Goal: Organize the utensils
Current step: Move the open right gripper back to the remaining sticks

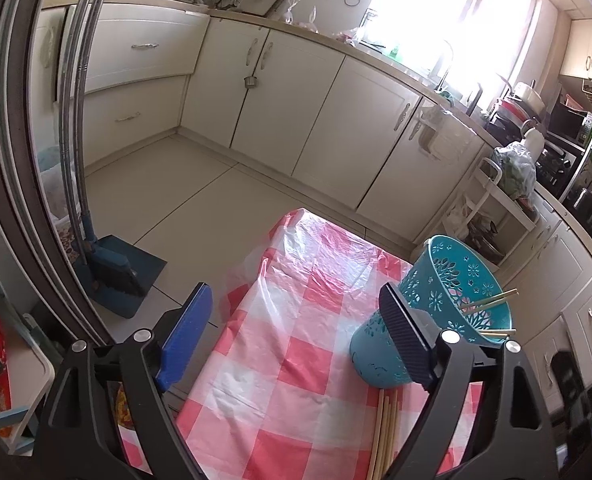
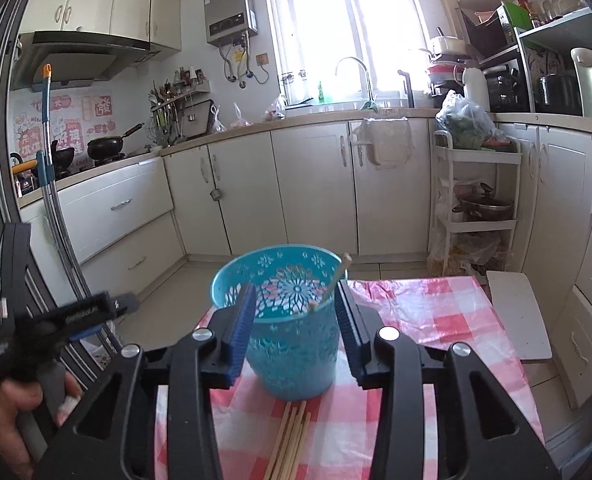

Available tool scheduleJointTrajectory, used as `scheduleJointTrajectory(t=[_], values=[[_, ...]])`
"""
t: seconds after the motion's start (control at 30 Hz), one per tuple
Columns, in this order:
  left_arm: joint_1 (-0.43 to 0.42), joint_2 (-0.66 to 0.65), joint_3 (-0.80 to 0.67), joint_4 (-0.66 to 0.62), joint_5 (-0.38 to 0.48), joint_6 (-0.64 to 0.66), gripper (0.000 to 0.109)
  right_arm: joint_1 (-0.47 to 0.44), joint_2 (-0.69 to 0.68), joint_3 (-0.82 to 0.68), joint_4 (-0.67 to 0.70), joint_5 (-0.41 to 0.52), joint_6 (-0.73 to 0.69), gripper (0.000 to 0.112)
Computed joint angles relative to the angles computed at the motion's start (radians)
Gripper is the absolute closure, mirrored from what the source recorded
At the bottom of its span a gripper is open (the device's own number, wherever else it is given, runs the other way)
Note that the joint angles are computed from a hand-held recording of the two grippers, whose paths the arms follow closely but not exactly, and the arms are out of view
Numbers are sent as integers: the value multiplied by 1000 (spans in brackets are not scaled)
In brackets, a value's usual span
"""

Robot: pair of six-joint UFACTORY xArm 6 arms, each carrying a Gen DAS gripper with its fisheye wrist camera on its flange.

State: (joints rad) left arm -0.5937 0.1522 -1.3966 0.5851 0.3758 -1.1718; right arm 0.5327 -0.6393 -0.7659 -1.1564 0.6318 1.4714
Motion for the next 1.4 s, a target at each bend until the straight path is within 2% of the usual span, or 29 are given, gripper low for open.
scheduleJointTrajectory(t=[0.27, 0.4, 0.53, 1.0, 1.4], values=[[4, -72, 72, 71, 13, -43, 25, 76, -88, 192, 211, 89, -52, 68], [12, -134, 162, 57, 21, -77, 22, 46, -76, 218, 295, 62, -96, 68], [22, -126, 176, -31, 35, -25, 22, 57, -69, 233, 290, 54, -82, 65], [-3, -57, 116, -11, 84, -4, 22, 41, -73, 270, 331, 33, -89, 62], [-6, -39, 101, -38, 87, 23, 22, 45, -62, 267, 345, 44, -94, 61]])
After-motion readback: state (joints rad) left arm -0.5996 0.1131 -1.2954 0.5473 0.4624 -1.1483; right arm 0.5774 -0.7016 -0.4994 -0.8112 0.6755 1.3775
